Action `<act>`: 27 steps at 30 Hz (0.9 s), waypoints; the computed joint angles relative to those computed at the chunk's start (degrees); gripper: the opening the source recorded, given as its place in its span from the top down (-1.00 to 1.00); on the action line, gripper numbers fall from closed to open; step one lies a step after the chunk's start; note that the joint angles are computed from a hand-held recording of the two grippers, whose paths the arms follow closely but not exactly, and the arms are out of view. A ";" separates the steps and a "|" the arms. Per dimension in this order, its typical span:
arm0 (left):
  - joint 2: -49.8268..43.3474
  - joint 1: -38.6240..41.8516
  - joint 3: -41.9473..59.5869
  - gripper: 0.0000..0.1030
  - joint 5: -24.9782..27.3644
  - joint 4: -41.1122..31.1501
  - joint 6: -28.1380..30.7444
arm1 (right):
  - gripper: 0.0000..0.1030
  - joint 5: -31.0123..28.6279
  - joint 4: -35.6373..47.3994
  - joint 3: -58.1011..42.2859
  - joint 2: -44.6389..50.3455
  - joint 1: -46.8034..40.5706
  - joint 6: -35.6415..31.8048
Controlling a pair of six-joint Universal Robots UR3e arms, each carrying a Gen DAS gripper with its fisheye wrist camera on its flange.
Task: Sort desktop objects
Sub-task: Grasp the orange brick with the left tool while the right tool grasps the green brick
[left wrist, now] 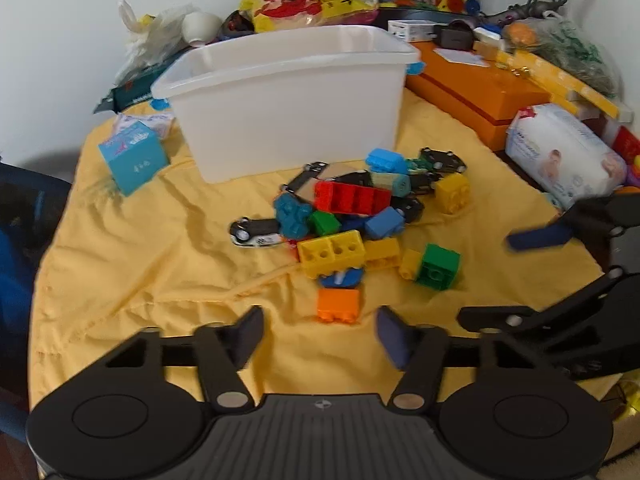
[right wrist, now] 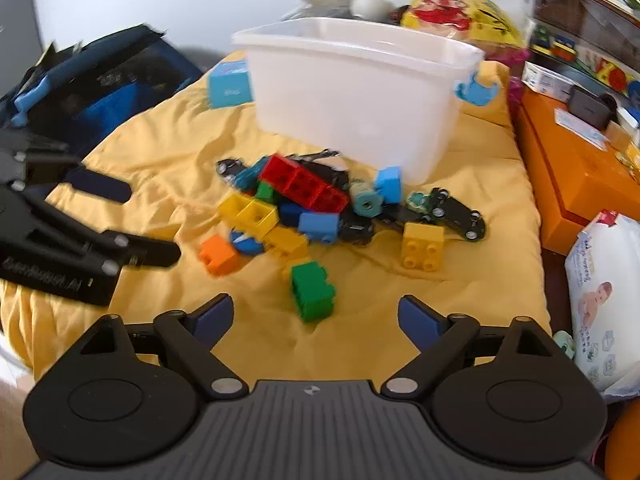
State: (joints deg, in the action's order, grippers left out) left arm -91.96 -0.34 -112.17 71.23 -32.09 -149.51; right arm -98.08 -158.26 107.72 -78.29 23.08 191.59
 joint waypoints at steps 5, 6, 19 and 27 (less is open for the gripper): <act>-4.26 0.13 4.35 0.11 -2.23 -3.26 -1.85 | 0.52 5.72 4.87 -1.98 0.50 -3.80 4.54; -5.55 -0.23 5.03 0.11 -2.10 -2.58 -2.76 | 0.52 6.66 2.77 -0.88 0.11 -4.53 5.41; -16.07 -2.86 9.05 0.66 0.31 0.90 -2.95 | 0.57 7.62 2.32 -4.13 5.53 -5.57 5.63; -8.46 -1.28 9.30 0.67 7.83 -6.14 15.89 | 0.58 -10.90 5.36 -5.98 4.13 2.87 -3.94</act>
State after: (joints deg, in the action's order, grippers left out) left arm -100.42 -1.61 -102.88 79.06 -38.22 -133.62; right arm -108.98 -152.89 101.74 -74.16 25.95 187.65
